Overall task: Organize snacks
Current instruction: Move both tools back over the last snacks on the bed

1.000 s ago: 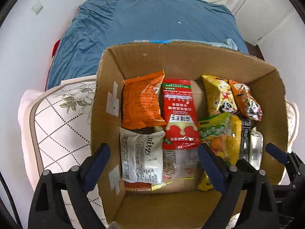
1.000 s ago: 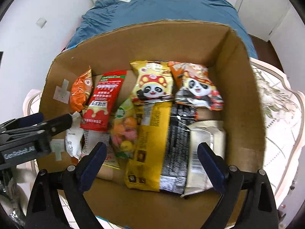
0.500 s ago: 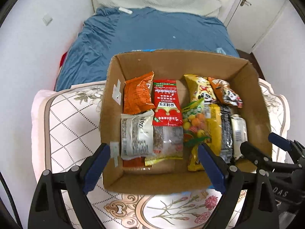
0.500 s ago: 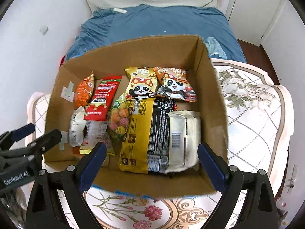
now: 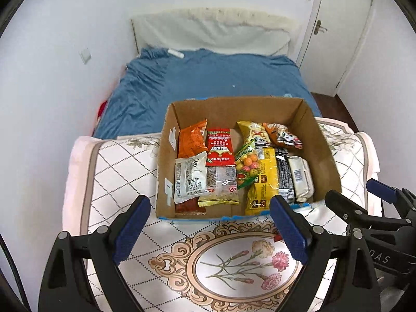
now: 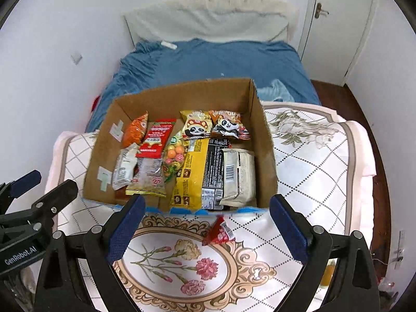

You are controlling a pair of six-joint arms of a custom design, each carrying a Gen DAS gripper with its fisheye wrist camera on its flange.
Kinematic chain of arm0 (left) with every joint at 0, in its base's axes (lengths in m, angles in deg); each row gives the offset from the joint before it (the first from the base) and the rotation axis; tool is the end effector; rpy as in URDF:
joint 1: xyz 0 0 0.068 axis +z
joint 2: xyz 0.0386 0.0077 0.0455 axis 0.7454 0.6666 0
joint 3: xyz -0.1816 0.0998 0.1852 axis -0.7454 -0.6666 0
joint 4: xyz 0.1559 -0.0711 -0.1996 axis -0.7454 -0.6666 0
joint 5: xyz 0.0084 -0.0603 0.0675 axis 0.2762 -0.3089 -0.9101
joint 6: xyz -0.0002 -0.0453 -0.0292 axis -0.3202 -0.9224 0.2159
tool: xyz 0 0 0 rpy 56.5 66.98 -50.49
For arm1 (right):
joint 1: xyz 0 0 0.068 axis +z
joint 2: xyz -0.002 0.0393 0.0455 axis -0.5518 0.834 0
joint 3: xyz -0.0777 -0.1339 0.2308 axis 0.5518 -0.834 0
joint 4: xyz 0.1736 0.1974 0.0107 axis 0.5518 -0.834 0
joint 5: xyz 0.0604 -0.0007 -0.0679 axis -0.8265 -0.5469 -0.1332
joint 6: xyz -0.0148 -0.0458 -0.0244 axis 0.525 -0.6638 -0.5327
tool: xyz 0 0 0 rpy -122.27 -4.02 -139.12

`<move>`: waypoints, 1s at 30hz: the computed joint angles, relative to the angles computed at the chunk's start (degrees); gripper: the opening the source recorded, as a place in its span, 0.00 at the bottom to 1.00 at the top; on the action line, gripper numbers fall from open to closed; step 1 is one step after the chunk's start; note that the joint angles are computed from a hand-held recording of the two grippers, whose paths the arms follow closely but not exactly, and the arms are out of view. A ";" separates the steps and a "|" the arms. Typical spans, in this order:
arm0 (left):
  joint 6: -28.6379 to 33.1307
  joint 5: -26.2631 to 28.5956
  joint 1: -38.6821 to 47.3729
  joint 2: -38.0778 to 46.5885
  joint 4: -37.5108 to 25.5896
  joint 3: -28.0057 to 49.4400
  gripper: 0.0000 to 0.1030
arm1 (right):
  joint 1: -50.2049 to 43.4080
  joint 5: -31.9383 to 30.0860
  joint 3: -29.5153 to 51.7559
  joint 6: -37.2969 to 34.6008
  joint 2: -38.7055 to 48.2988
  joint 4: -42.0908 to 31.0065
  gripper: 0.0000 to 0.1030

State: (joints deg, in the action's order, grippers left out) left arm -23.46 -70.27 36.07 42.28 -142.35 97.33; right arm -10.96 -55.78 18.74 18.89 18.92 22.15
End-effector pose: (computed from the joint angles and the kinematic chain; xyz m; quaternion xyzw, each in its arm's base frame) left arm 0.2979 -0.0567 0.2995 -0.1337 0.9580 0.0188 0.2530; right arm 0.2512 0.1031 0.2914 -0.1428 0.9561 0.0469 0.2517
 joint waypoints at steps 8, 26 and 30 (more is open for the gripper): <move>-5.08 -5.18 -5.78 -8.91 -3.52 -3.50 0.91 | 1.13 0.59 -3.14 1.22 -11.62 -4.65 0.95; -15.59 -4.69 -19.04 -9.61 -3.88 -7.49 1.00 | -30.33 -18.86 -13.01 -14.43 -24.49 -13.94 0.98; -17.03 -0.60 -20.20 -1.40 0.51 -6.78 1.00 | -45.16 -21.61 -14.30 -24.14 -18.60 -12.90 0.98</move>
